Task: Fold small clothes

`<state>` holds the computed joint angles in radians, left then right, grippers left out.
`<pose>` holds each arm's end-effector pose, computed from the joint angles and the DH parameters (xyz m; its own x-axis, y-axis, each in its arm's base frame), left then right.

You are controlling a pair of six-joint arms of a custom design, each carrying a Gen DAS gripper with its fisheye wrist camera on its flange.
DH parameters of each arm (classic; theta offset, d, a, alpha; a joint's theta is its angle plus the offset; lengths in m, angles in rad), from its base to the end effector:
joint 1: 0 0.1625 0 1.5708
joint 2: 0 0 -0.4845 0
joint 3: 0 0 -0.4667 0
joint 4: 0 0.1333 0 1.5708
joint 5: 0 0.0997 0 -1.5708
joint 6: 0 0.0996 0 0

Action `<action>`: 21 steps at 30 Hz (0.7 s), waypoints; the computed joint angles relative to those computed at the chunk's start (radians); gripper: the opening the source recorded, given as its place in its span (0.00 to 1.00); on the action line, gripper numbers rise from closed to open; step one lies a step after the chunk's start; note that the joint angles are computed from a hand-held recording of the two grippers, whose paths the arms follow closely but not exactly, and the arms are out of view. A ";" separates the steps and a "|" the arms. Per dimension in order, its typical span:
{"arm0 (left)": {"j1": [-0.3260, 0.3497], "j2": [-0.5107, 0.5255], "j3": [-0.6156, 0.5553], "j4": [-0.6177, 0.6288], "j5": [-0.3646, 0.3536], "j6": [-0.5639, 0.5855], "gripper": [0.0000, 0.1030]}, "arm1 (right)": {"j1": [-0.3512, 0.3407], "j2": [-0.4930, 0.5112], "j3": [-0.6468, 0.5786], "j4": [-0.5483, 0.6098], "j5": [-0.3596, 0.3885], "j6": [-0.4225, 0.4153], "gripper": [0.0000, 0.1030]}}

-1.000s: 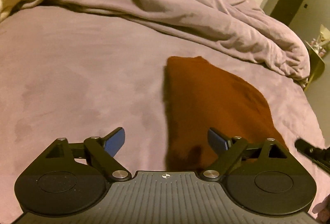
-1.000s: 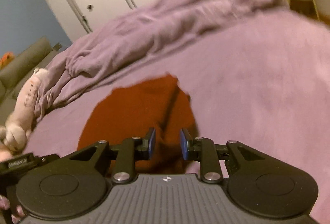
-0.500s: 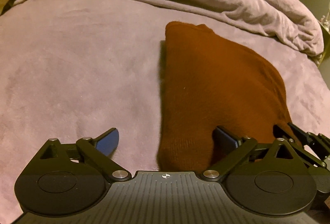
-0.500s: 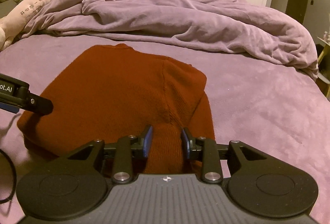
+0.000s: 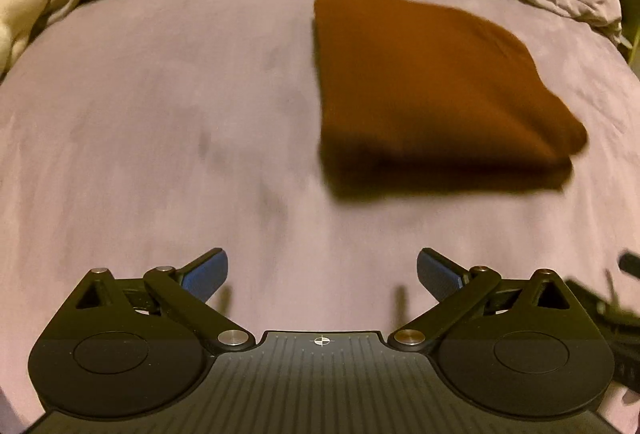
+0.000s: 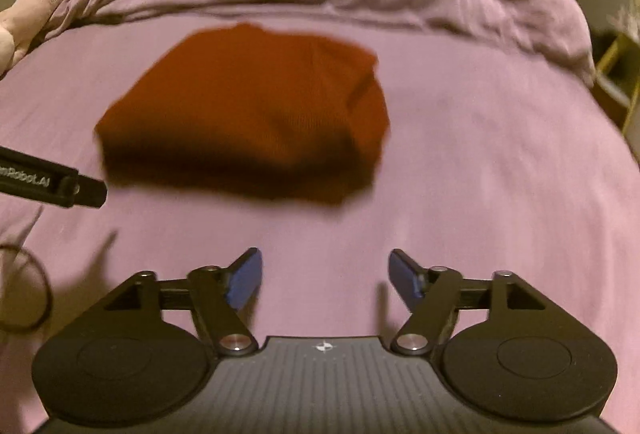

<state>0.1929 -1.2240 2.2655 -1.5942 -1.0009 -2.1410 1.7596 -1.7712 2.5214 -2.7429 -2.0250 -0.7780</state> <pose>-0.3384 -0.2567 0.0864 -0.5899 -0.5783 -0.5636 -0.0346 0.7154 -0.6979 0.1579 -0.3491 0.2783 -0.5326 -0.6234 0.5725 -0.7651 0.6438 -0.0108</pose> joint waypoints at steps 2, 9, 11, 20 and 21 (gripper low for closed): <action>-0.050 0.005 0.006 -0.028 -0.038 -0.049 1.00 | -0.016 -0.095 0.004 0.124 -0.008 0.055 0.88; -0.117 0.025 -0.042 0.029 -0.101 -0.081 1.00 | 0.024 -0.195 -0.062 0.440 -0.056 0.237 0.96; -0.106 0.028 -0.077 0.090 -0.103 -0.065 1.00 | 0.058 -0.181 -0.075 0.437 -0.070 0.265 0.96; -0.067 0.010 -0.157 0.209 -0.063 0.029 1.00 | 0.208 -0.035 -0.173 0.436 -0.147 0.404 0.96; -0.069 -0.003 -0.148 0.193 -0.051 0.028 1.00 | 0.226 -0.015 -0.179 0.430 -0.178 0.406 0.96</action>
<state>0.1238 -1.2269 2.1170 -1.4014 -1.0520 -2.1127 1.9856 -1.7861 2.3427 -2.3127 -2.2030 -0.3723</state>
